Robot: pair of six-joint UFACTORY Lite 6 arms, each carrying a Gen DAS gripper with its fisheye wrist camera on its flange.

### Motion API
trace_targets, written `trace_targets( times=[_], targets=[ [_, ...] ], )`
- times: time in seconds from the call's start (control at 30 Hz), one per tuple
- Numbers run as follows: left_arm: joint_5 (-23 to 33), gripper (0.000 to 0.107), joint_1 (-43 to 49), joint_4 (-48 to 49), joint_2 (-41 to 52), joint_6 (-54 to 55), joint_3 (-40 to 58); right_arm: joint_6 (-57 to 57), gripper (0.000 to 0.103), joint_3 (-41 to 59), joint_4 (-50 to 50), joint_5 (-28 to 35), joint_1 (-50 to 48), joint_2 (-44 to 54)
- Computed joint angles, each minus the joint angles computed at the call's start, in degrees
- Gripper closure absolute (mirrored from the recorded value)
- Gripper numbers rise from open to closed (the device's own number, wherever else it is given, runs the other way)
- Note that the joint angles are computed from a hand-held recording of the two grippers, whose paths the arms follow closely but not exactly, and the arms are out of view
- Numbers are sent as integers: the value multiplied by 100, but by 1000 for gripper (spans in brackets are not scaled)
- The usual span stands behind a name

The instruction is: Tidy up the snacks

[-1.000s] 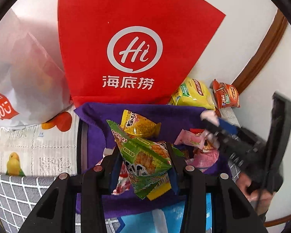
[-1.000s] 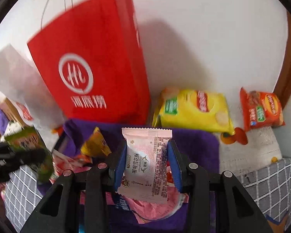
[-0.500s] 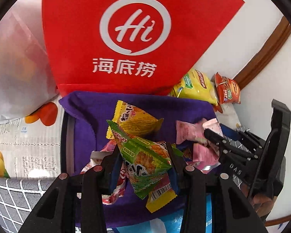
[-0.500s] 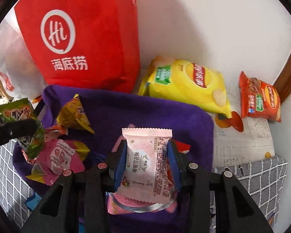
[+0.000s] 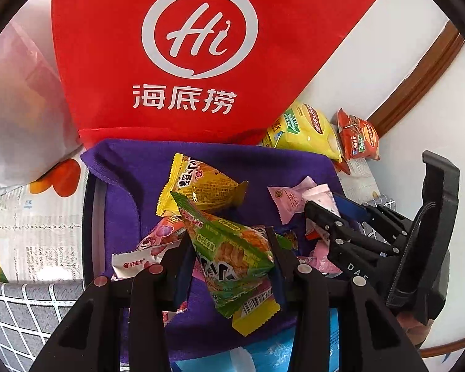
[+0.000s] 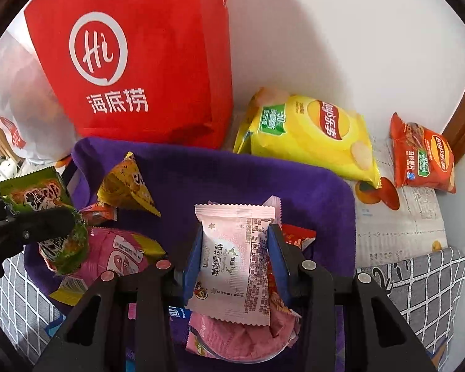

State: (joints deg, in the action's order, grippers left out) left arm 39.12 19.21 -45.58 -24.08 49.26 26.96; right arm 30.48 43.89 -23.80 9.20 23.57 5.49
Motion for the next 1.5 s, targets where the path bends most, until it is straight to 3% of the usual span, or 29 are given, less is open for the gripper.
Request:
trace_targets(
  times=[0.4,0.67,0.77,1.13,1.5],
  targets=[
    [115,66,-156,-140,109,82,10,585,61,-14,-603,130,111,-66],
    [104,64,-221,-211,360,92,79,1140,51,-137,-1215,185,163,-385],
    [133,57,-202,-233,307,112,70,1071,47,-189,-1148,225,132,-584],
    [367,33,-34,168,-591,-298,56,338,47,-463,-254,304,-109,-1648],
    [1192,30,233,799,-1860,-867,199,1288,47,-843,-669,1398,715,-2938]
  ],
)
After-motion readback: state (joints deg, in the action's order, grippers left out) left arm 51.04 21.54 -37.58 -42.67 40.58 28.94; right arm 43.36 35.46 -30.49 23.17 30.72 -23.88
